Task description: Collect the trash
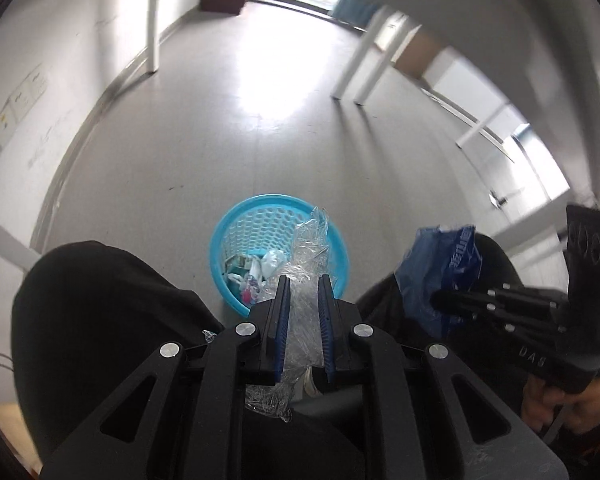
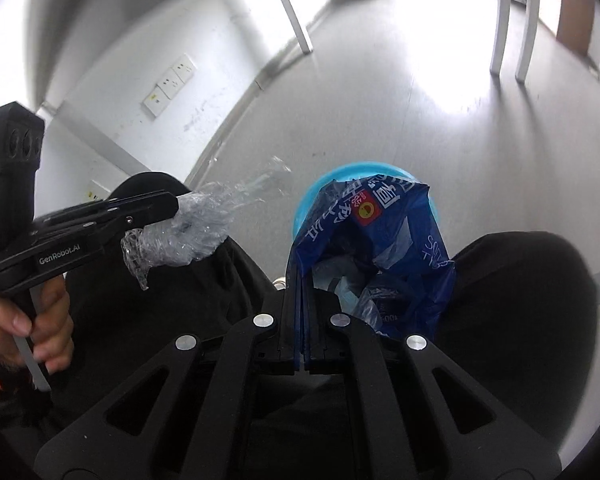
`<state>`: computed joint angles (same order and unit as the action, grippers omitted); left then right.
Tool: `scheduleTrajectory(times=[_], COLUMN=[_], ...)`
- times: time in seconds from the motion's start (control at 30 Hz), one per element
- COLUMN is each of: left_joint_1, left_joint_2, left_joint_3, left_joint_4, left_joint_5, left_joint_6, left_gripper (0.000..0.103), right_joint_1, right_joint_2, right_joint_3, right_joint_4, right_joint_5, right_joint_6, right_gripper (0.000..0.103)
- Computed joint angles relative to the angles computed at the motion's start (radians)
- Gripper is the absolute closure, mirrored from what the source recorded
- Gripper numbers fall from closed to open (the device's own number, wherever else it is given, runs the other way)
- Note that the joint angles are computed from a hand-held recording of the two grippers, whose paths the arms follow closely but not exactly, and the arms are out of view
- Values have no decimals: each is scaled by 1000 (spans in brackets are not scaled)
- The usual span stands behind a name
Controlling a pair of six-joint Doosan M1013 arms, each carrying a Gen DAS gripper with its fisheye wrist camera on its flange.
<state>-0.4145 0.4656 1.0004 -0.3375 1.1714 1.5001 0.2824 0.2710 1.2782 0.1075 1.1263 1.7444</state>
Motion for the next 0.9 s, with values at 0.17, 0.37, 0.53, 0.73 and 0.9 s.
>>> scheduleTrajectory(times=[0.17, 0.37, 0.53, 0.73, 0.9], left_joint_1=[10, 7, 2, 1, 3], left_joint_2=[56, 121, 172, 218, 259], left_joint_3=[-33, -103, -159, -216, -258], left_joint_4=[-21, -14, -1, 13, 9], left_joint_5=[25, 101, 155, 204, 234], left_joint_6=[-109, -173, -214, -247, -287], left_gripper=[90, 90, 90, 90, 90], right_joint_1=[-21, -20, -10, -19, -38], right_joint_2=[60, 119, 170, 244, 287], right_joint_3=[-32, -66, -110, -170, -196], right_joint_4=[46, 25, 0, 6, 48], right_joint_5=[28, 77, 105, 160, 194], right_joint_6=[9, 45, 47, 69, 97], right_gripper=[103, 103, 103, 103, 103])
